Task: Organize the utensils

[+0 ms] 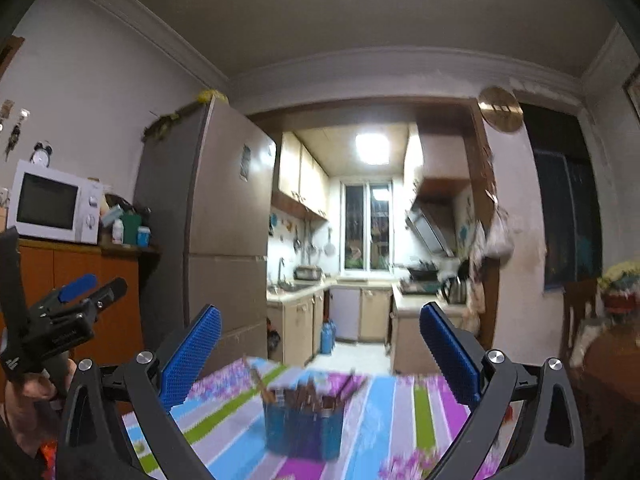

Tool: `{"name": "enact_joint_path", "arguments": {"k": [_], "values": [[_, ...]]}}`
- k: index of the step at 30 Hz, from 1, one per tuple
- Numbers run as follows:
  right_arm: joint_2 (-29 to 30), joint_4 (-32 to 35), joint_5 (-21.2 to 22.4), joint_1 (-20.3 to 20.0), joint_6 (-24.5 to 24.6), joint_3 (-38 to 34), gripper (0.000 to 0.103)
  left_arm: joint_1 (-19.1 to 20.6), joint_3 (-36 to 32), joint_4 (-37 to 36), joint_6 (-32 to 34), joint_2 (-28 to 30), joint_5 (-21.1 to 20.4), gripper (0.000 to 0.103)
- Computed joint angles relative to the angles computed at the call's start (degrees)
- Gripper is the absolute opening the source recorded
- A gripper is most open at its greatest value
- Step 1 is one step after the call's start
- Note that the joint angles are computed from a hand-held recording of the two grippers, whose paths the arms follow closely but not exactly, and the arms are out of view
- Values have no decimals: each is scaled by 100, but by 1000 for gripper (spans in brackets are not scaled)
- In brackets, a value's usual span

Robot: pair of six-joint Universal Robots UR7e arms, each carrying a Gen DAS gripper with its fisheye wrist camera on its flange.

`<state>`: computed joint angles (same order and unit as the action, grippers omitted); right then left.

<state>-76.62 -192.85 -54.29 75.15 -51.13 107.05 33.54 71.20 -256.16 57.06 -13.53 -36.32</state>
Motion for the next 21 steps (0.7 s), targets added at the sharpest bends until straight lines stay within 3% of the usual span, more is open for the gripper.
{"name": "enact_joint_path", "arguments": {"k": [7,21], "values": [[-34,-94,-156,-364,-121,714,99,-79,507,-47,-347,102,536,98],[-262,-356,-140,-804,-548,1447,99,-312,1244,120,-981,239,959,98]]}}
